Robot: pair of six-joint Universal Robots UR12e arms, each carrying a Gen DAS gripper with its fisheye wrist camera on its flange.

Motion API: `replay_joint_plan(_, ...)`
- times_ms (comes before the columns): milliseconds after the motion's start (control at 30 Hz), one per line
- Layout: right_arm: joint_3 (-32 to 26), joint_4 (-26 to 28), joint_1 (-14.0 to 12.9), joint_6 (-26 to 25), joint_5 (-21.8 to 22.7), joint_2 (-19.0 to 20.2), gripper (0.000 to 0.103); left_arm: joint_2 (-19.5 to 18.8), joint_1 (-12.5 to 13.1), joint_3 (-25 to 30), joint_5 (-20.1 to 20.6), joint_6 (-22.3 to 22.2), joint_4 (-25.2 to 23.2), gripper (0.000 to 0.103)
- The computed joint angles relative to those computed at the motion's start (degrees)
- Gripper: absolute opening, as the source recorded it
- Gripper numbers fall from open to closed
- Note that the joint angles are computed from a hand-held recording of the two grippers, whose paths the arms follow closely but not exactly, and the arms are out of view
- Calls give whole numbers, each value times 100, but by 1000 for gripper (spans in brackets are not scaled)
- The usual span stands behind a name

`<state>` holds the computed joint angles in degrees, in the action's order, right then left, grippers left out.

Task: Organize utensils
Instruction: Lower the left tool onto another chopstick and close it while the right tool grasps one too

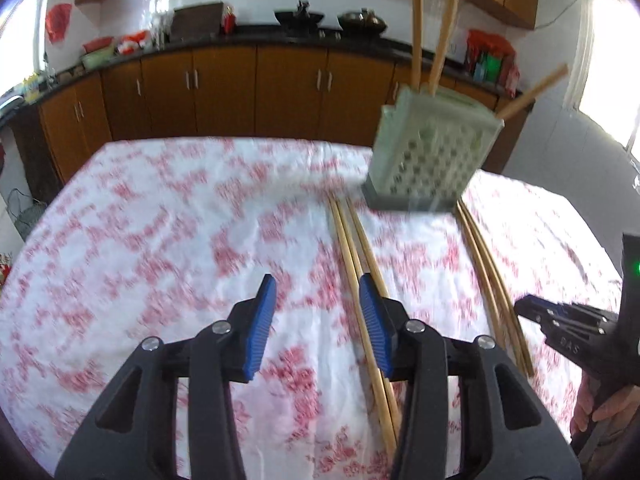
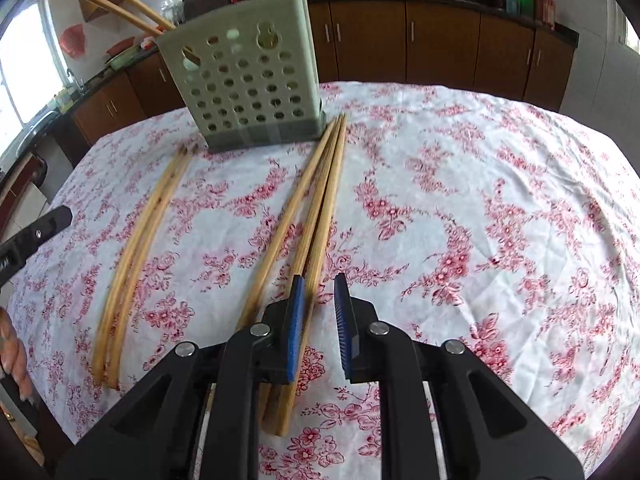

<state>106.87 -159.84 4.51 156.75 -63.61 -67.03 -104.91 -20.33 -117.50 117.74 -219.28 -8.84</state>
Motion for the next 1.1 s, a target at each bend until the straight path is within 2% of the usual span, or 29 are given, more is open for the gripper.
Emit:
replay_joint_plan(67, 5, 31, 14, -55, -10, 9, 15, -52, -5, 68, -108, 9, -79, 40)
replay_joint_plan(100, 16, -46, 32, -89, -78, 20, 9, -68, 10, 67, -231, 32, -69, 38)
replay_joint_plan(167, 133, -356, 30, -84, -259, 28, 8, -94, 44, 64, -467, 41, -90, 34)
replay_joint_plan(300, 124, -450, -60, 283, -346, 44, 8, -170, 30, 133, -690, 44, -283, 19)
replay_joint_plan(467, 177, -536, -89, 189, -358, 33, 8, -250, 21, 207, -803, 122, -434, 17)
replay_joint_plan(667, 191, -549, -94, 199, -327, 28, 8, -324, -40, 335, -640, 192, -705, 16)
replay_joint_plan(800, 227, -583, -96, 116, -281, 4, 8, -362, -25, 413, -476, 167, -857, 9)
replay_joint_plan(867, 213, -655, -89, 139, -340, 24, 8, -357, 39, 419, -415, 133, -913, 8)
replay_joint_plan(1000, 107, -886, -117, 534, -577, 139, 8, -300, 232, 360, -198, -46, -1043, 8)
replay_joint_plan(1100, 33, -904, -163, 712, -625, 191, 8, -235, 357, 247, -194, -112, -954, 9)
